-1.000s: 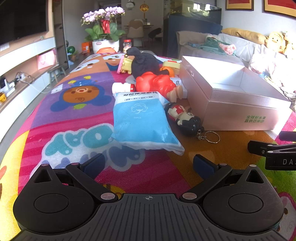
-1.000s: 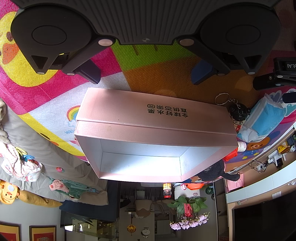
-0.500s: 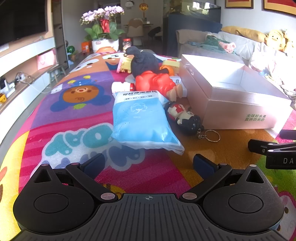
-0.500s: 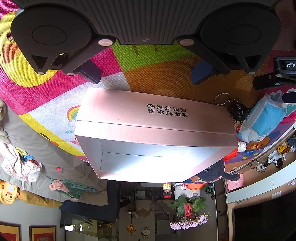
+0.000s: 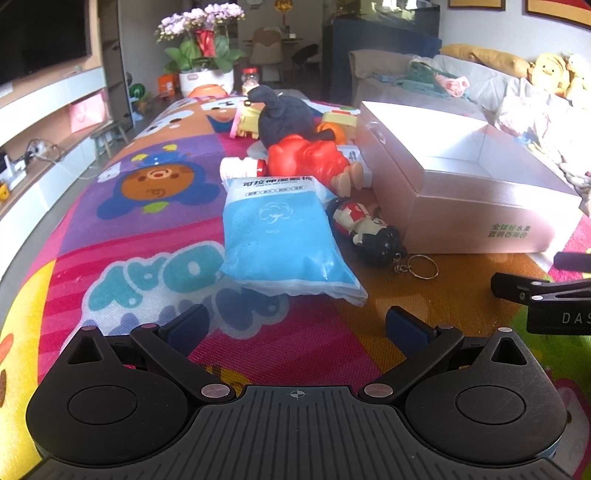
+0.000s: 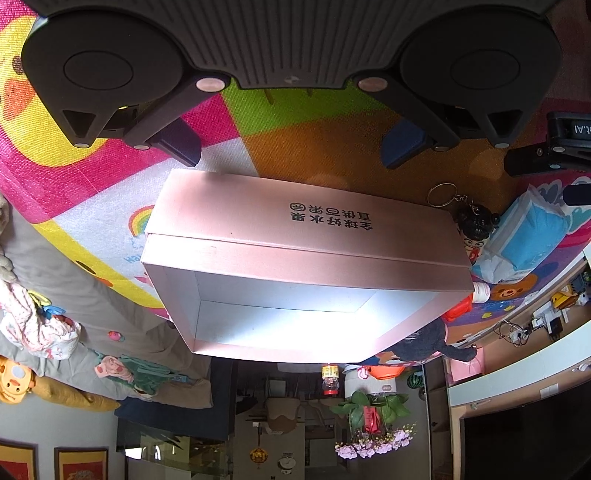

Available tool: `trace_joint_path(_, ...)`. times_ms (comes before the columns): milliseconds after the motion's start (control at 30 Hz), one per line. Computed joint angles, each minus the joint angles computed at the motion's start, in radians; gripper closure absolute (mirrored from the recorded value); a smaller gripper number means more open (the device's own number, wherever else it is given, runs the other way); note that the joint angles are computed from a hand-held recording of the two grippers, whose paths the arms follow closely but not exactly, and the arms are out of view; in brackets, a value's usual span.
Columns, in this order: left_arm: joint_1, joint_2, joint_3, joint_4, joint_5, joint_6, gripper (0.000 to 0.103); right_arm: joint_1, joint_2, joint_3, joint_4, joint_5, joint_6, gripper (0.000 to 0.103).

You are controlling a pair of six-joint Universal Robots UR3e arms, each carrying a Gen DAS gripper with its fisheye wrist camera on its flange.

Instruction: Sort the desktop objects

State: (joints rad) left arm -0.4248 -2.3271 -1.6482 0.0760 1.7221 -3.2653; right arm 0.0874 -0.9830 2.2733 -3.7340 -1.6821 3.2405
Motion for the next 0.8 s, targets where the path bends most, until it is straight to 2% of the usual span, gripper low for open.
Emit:
trace_joint_path(100,0.005,0.003,-0.011,0.012,-0.012,0.007,0.000,-0.031,-0.011,0.020,0.004,0.047,-0.017,0.000)
trace_joint_path(133,0.006,0.004,-0.011,0.013,-0.014,0.008,0.000,-0.026,-0.042,0.014,0.058,0.046,-0.008,0.000)
trace_joint_path(233,0.017,0.012,-0.029,0.032,-0.035,0.008,0.000,0.016,-0.069,-0.040,0.177,-0.017,0.041,0.000)
trace_joint_path(333,0.045,0.031,-0.093,0.123,-0.094,0.006,0.000,0.036,-0.099,-0.088,0.305,-0.051,0.087,0.000)
trace_joint_path(500,0.041,0.031,-0.121,0.245,-0.024,0.033,0.000,0.026,-0.111,-0.079,0.318,-0.034,0.067,0.000)
trace_joint_path(600,0.064,0.039,-0.114,0.265,-0.003,0.033,0.000,-0.006,-0.159,-0.071,0.381,0.038,0.002,0.000)
trace_joint_path(667,0.089,0.042,-0.105,0.266,0.011,0.028,0.000,-0.053,-0.246,-0.042,0.469,0.196,-0.121,0.000)
trace_joint_path(700,0.103,0.040,-0.100,0.266,0.014,0.022,0.000,-0.062,-0.292,-0.008,0.459,0.254,-0.173,0.000)
trace_joint_path(800,0.153,0.023,-0.065,0.257,0.000,-0.020,0.000,-0.039,-0.398,-0.026,0.470,0.321,-0.269,0.000)
